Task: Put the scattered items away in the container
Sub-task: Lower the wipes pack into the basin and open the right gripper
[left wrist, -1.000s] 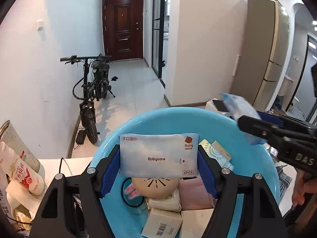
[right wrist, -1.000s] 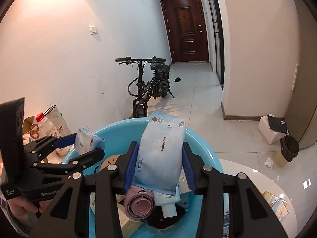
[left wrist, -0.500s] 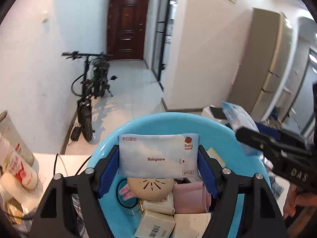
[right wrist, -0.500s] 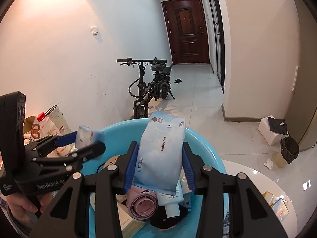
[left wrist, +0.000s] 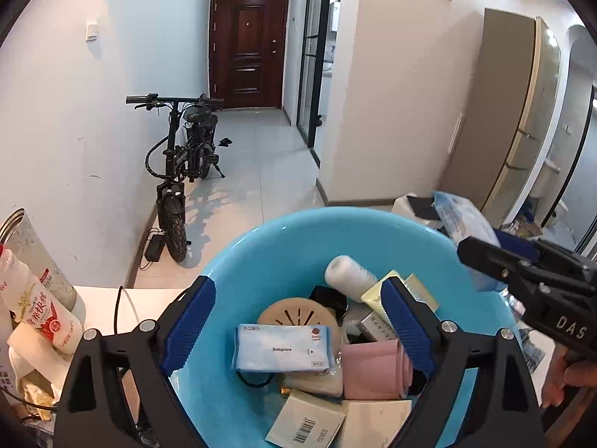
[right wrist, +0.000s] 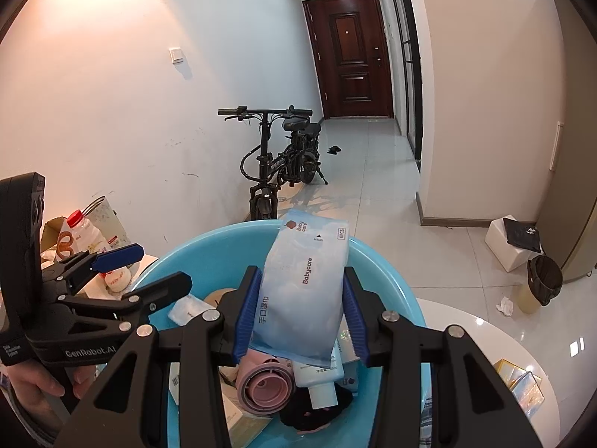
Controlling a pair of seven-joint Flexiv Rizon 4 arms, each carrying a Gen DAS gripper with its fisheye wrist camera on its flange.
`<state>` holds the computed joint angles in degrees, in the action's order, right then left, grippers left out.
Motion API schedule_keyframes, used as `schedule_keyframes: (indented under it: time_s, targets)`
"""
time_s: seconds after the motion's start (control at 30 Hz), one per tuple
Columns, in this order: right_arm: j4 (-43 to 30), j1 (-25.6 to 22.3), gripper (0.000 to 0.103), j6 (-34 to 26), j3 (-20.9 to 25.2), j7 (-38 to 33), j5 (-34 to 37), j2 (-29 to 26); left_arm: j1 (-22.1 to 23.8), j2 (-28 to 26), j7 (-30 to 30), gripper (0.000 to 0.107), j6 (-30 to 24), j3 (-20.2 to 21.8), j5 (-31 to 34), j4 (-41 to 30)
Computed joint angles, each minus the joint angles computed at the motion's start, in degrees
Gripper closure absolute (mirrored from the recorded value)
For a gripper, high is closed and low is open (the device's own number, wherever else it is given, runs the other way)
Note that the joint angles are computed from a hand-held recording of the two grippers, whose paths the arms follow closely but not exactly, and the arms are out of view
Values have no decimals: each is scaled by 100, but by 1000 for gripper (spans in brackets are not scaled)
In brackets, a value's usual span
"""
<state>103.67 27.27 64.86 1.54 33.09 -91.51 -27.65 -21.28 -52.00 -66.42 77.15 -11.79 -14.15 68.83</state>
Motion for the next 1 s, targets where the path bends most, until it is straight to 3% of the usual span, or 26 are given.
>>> schedule_keyframes:
  time_s: [0.27,0.87,1.0]
  targets:
    - [-4,-32,61,69,-22,-23,65,-49,-170,-44,1,15,-213,189,178,-90]
    - [-4,-4,59,221,-99,-171,366,-135,-179,-90,-66,15,-354,205,221,-175]
    - [-4,59,37,138,-115,-240,380,-103,-185,-98,-67,15,-361,216,235,-186]
